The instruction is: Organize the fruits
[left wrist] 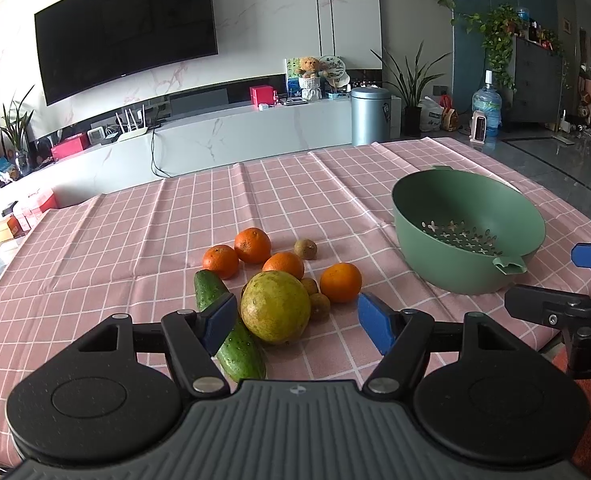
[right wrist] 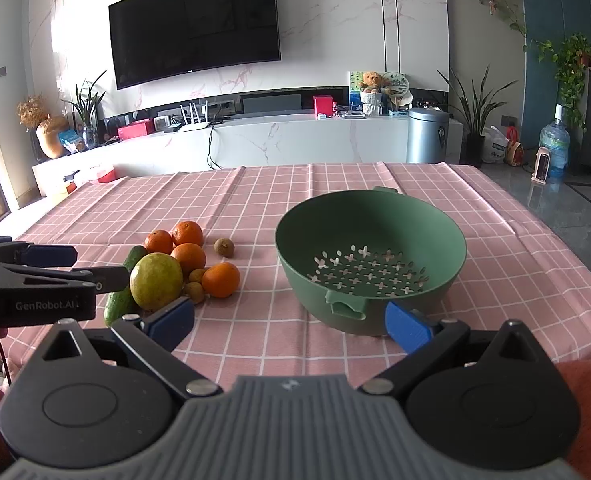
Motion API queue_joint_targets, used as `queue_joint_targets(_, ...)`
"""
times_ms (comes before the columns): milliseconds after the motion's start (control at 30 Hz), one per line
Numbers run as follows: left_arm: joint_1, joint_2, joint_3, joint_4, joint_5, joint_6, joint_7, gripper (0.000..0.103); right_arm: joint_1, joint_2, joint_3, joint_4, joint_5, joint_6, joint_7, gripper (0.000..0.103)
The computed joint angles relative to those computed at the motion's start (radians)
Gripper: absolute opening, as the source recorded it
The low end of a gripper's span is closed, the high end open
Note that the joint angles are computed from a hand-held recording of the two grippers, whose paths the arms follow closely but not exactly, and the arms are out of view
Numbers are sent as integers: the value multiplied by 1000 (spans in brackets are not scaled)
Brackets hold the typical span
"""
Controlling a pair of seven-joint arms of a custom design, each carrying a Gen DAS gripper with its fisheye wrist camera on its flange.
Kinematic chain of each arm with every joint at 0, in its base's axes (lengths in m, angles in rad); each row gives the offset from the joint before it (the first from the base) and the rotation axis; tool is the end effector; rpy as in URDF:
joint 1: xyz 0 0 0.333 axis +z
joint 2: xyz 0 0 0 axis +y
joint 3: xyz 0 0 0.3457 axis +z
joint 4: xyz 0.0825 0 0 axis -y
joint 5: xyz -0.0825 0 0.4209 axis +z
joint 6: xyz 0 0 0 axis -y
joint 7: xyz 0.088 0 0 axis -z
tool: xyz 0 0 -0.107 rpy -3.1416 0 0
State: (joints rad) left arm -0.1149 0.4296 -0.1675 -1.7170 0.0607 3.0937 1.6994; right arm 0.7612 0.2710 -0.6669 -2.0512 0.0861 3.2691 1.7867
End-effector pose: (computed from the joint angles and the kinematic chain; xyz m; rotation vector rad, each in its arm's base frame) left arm 0.7287 -0.1953 0.4658 -1.2908 1.9886 -0.9513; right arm 0.6620 0.0877 0.4628 -1.5101 1.6753 -0.8435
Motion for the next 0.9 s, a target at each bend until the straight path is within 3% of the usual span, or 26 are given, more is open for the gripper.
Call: queue_joint_targets(900,-1,-5,-1,-9,3,6,1,82,33,3,-43,1,-30,-12,39,98)
